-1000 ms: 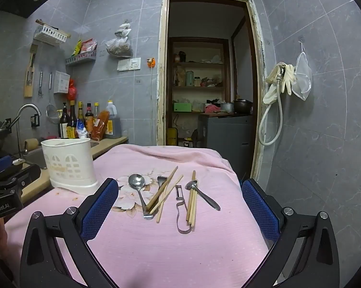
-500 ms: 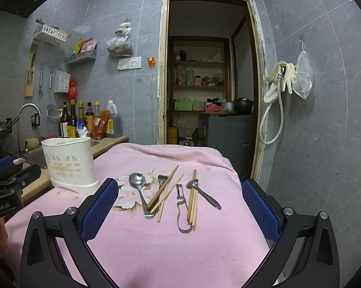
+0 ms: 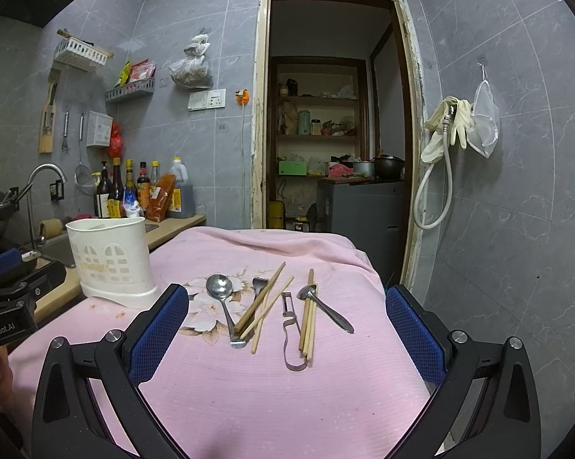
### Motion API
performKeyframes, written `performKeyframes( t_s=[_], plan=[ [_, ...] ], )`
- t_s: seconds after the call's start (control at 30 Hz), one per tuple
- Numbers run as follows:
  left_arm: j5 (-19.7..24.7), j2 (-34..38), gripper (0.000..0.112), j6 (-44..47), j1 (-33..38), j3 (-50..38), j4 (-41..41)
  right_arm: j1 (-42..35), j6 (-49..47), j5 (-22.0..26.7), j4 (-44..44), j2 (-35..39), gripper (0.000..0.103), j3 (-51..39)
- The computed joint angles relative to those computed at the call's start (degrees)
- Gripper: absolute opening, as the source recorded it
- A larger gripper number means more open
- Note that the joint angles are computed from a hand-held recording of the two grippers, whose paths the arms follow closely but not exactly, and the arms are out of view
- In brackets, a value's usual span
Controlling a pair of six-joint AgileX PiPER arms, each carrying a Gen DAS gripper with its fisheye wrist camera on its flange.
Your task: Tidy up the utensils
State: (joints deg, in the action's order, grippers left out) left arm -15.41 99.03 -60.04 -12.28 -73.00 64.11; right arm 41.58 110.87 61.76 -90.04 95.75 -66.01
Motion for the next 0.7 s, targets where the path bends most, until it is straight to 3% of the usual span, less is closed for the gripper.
performKeyframes(
  t_s=[0.7],
  plan=[
    [-0.12, 0.34, 0.101, 2.4, -0.3, 0.56, -2.54, 0.18, -0.42, 0.02, 0.52, 0.16, 0.103, -0.49]
  ],
)
